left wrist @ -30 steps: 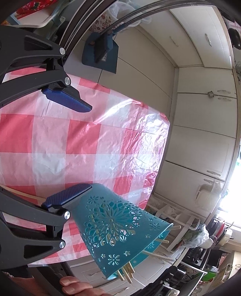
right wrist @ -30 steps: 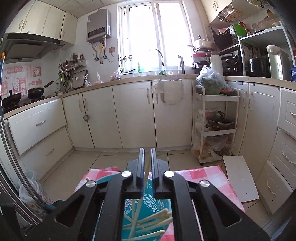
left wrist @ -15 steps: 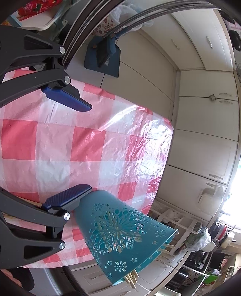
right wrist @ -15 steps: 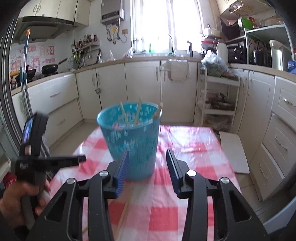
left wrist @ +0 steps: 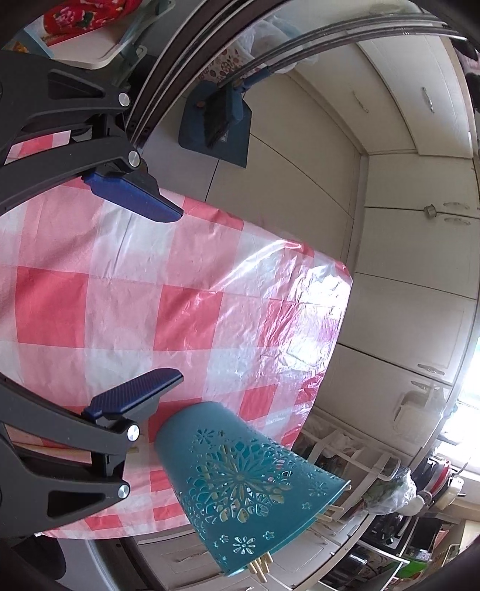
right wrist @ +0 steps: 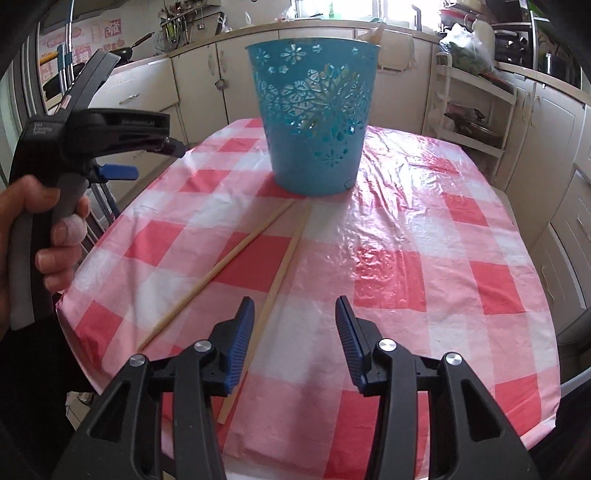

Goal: Organize utensils
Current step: 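Grasp a chopstick with the left tool while the right tool grasps another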

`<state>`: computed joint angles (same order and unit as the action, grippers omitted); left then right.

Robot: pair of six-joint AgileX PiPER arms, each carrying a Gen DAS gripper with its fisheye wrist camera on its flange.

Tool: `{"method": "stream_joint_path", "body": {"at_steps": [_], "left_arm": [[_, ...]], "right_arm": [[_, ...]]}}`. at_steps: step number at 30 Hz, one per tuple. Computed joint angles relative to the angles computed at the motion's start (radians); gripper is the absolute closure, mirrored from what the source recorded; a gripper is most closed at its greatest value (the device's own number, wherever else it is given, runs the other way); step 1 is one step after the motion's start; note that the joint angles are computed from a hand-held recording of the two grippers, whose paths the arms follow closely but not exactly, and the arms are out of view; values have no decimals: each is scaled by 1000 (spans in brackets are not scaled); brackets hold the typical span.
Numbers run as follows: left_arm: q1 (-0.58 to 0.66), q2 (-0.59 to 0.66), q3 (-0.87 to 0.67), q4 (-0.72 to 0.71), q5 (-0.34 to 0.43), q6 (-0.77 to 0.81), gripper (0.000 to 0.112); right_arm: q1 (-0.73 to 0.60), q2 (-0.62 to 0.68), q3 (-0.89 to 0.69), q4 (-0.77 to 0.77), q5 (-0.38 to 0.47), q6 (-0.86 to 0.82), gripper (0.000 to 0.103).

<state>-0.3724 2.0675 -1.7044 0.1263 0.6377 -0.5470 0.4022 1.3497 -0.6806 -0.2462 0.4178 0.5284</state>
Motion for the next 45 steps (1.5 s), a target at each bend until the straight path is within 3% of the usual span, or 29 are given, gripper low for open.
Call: {"method": "stream_joint_path", "body": {"at_steps": [8,17,19,20,21,23,27,32,35,37,40,42,45], "left_arm": [[0,-2,7,-4,9,10,35],[-58,23,-31,33,36,62,35],[-69,29,-41,24,42,89,35],[-75,34,-48,7,43,115,35],[-80,36,-51,-12,42,141,35],[-93,46,-68,-56,48,208,35],[-154,108,-154,-92,108,320,35],[-248,207,-286,25,203,303,35],[-266,259,-358,44,258,293,35],[-262,256,-345,34,240,288,36],[-256,251,-332,15,217,288,49],[-253,244,-325,-4,204,312,78],[-256,242,-323,-14,201,322,105]], "right_arm": [[-1,37,-13,72,-6,-73,58],[-39,217,-144,-31,-44,-1,58],[-62,254,-185,10,-36,-58,65],[-69,263,-206,10,-12,-61,82],[-70,270,-223,-21,12,-58,89],[-112,265,-234,36,45,-132,94],[-210,244,-226,165,78,-298,95],[-300,228,-204,348,77,-498,94],[-310,228,-188,408,41,-554,85],[-309,239,-192,421,23,-568,79],[-304,258,-204,411,5,-557,79],[-301,272,-220,376,4,-531,85],[-313,281,-222,400,-9,-553,94]]}}
